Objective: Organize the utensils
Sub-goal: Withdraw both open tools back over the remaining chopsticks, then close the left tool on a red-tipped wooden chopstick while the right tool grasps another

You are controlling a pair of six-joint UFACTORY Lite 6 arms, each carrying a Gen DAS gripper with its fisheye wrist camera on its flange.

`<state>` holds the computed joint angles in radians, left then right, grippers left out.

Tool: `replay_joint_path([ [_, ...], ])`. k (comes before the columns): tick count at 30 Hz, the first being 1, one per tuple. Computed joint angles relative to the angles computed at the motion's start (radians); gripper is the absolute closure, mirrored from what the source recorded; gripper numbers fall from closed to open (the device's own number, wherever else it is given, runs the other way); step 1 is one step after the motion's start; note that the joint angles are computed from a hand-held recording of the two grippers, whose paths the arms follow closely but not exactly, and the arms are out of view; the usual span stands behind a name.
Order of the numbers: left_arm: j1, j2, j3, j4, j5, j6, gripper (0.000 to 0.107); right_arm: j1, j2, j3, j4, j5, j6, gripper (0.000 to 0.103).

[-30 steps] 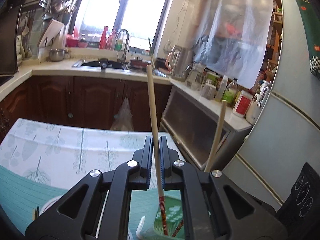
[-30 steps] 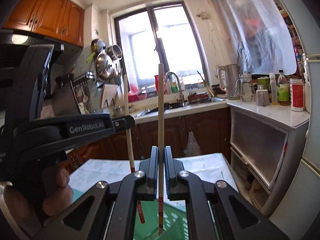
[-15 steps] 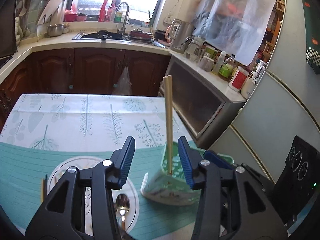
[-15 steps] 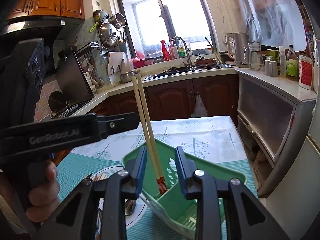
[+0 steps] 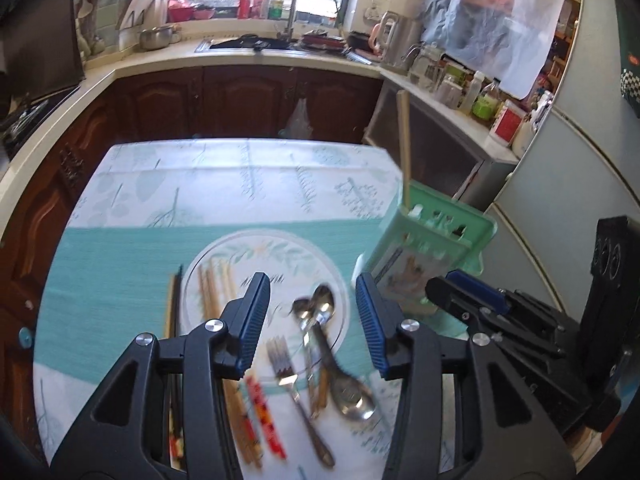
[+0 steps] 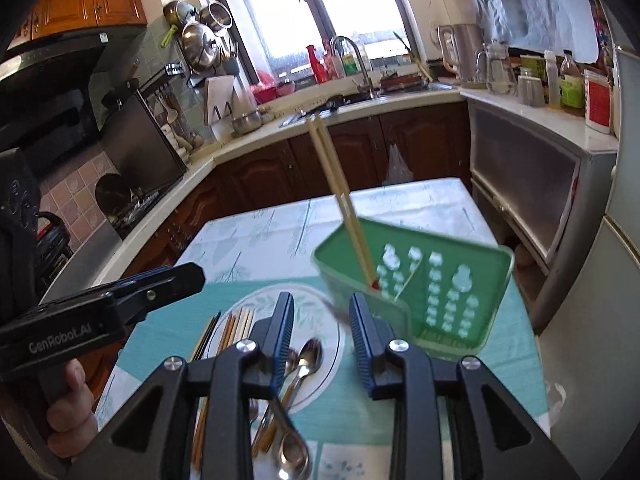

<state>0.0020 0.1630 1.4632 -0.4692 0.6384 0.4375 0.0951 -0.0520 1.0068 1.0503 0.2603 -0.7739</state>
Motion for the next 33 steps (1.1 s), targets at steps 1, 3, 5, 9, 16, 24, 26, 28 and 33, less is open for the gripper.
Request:
replay_joint_path([
  [1, 0.016, -0.033, -0.043, 0.008, -0.001, 0.007, 0.066, 0.019, -0.012, -0.011, -0.068, -0.001, 0.074, 0.074],
  [3, 0.059, -0.103, -0.134, 0.034, 0.000, 0.014, 0.066, 0.060, -0.032, -0.026, -0.221, 0.001, 0.242, 0.074],
  [5, 0.116, -0.172, -0.219, 0.020, 0.007, 0.058, 0.066, 0.093, -0.055, -0.050, -0.280, 0.013, 0.324, 0.074],
  [9, 0.224, -0.288, -0.359, -0.006, -0.002, 0.152, 0.066, 0.158, -0.086, -0.085, -0.355, 0.031, 0.439, 0.074],
  [16, 0.367, -0.336, -0.411, 0.004, 0.007, 0.239, 0.065, 0.275, -0.075, -0.064, -0.485, 0.023, 0.608, 0.074],
  [24, 0.434, -0.166, -0.257, -0.001, 0.088, 0.235, 0.066, 0.377, -0.019, 0.003, -0.682, 0.028, 0.810, 0.074],
  [26, 0.442, -0.110, -0.217, 0.010, 0.107, 0.225, 0.066, 0.387, -0.002, 0.015, -0.711, 0.031, 0.838, 0.074],
  [28, 0.459, -0.045, -0.172, -0.001, 0.139, 0.235, 0.066, 0.391, 0.012, 0.021, -0.708, 0.037, 0.840, 0.074],
  [33, 0.489, 0.179, 0.000, -0.027, 0.275, 0.242, 0.078, 0.396, 0.058, 0.041, -0.669, 0.043, 0.811, 0.074],
])
